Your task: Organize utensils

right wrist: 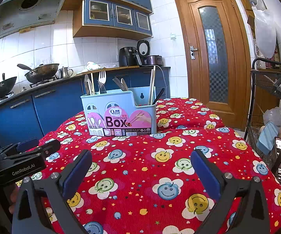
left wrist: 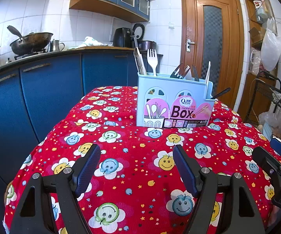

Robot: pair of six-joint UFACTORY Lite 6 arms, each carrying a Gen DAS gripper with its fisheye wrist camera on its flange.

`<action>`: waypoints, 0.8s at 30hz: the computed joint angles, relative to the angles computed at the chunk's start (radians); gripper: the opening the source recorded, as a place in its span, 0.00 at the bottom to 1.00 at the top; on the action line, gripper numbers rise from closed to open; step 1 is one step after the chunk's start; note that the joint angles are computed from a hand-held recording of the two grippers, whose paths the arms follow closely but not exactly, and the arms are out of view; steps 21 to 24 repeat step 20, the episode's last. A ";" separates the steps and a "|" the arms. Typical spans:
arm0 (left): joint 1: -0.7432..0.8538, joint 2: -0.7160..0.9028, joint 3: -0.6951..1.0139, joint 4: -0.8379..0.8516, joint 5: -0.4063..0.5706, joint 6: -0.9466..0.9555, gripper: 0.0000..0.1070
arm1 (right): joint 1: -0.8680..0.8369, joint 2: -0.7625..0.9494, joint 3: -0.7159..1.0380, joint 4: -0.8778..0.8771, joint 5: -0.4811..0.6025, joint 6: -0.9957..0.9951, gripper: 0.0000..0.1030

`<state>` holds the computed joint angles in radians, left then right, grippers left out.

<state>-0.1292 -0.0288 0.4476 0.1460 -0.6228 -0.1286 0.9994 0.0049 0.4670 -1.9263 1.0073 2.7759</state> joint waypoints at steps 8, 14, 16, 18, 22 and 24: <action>0.000 0.004 0.004 0.001 0.000 0.000 0.73 | 0.000 0.000 0.000 0.000 0.000 0.002 1.00; 0.000 0.004 0.003 0.000 0.000 -0.002 0.73 | 0.000 0.001 0.000 -0.001 0.000 0.001 1.00; -0.001 0.004 0.003 -0.002 -0.001 0.001 0.73 | -0.001 0.000 -0.001 -0.002 -0.001 0.002 1.00; -0.001 0.004 0.003 -0.002 -0.003 0.002 0.73 | -0.002 0.000 -0.001 -0.003 -0.001 0.003 1.00; -0.001 0.008 0.005 -0.003 -0.004 0.005 0.73 | -0.003 0.000 -0.001 -0.004 -0.002 0.003 1.00; -0.001 0.008 0.005 -0.003 -0.004 0.005 0.73 | -0.003 0.000 -0.001 -0.004 -0.002 0.003 1.00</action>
